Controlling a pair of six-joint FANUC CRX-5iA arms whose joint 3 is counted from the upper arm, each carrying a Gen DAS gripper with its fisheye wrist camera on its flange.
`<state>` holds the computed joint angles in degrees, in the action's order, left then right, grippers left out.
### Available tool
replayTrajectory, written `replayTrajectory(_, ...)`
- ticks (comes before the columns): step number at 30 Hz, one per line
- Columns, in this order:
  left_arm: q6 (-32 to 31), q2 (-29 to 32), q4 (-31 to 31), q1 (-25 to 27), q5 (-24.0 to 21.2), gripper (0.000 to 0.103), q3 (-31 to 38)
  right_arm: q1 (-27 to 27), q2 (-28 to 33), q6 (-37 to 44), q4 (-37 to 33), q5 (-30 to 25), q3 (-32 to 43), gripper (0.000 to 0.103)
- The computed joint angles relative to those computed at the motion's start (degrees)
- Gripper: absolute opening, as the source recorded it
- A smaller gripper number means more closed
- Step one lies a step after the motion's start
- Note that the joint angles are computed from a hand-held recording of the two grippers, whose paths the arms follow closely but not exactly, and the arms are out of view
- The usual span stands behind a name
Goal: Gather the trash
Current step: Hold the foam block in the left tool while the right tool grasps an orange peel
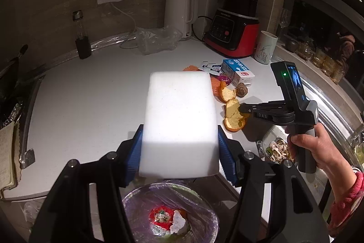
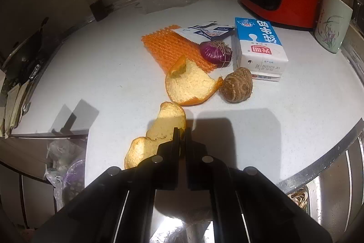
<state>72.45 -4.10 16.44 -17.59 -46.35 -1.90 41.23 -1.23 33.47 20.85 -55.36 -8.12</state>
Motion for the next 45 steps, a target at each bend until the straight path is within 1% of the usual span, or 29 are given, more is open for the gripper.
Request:
replayTrajectory(6, -2.54, -1.13, 2.45, 1.48, -0.25, 0.058, -1.05, 1.07, -0.63, -2.29, 2.1, -0.61, -0.02, 0.004)
replayTrajectory(9, -4.78, -1.8, 3.84, 2.05, -0.12, 0.058, -2.04, 1.96, -1.08, -3.4, 3.42, -1.47, 0.08, 0.004)
replayTrajectory(17, -11.24, -3.54, 8.73, 4.08, -0.47, 0.058, -5.08, 5.15, -1.59, -4.44, 6.36, -6.33, 1.58, 0.004)
replayTrajectory(23, -17.36, -5.19, 13.96, 7.03, -1.05, 0.058, -8.19, 10.56, -1.04, -5.37, 8.4, -10.96, 4.68, 0.004)
replayTrajectory(28, -24.1, -6.89, 18.8, 10.21, -2.54, 0.058, -11.06, 18.13, 0.13, -8.76, 9.83, -13.19, 7.18, 0.004)
replayTrajectory(33, -31.13, -8.56, 23.22, 14.04, -5.81, 0.058, -13.77, 24.34, 2.44, -15.06, 9.53, -12.69, 8.41, 0.004)
replayTrajectory(36, -35.09, -9.57, 24.95, 16.18, -7.9, 0.058, -15.16, 26.54, 4.8, -17.75, 7.95, -11.84, 8.64, 0.004)
replayTrajectory(39, -38.78, -10.3, 26.34, 18.11, -9.89, 0.058, -16.24, 27.39, 7.16, -20.59, 6.04, -9.6, 7.46, 0.004)
replayTrajectory(42, -41.48, -10.62, 26.97, 19.71, -11.56, 0.058, -16.9, 27.02, 9.9, -22.23, 4.01, -7.39, 6.17, 0.004)
replayTrajectory(43, -42.16, -10.77, 26.93, 20.14, -11.93, 0.058, -17.11, 26.83, 10.82, -22.59, 3.35, -6.9, 5.93, 0.005)
replayTrajectory(45, -43.93, -10.98, 27.14, 21.08, -12.74, 0.058, -17.64, 26.49, 12.81, -22.01, 1.75, -6.89, 6.47, 0.012)
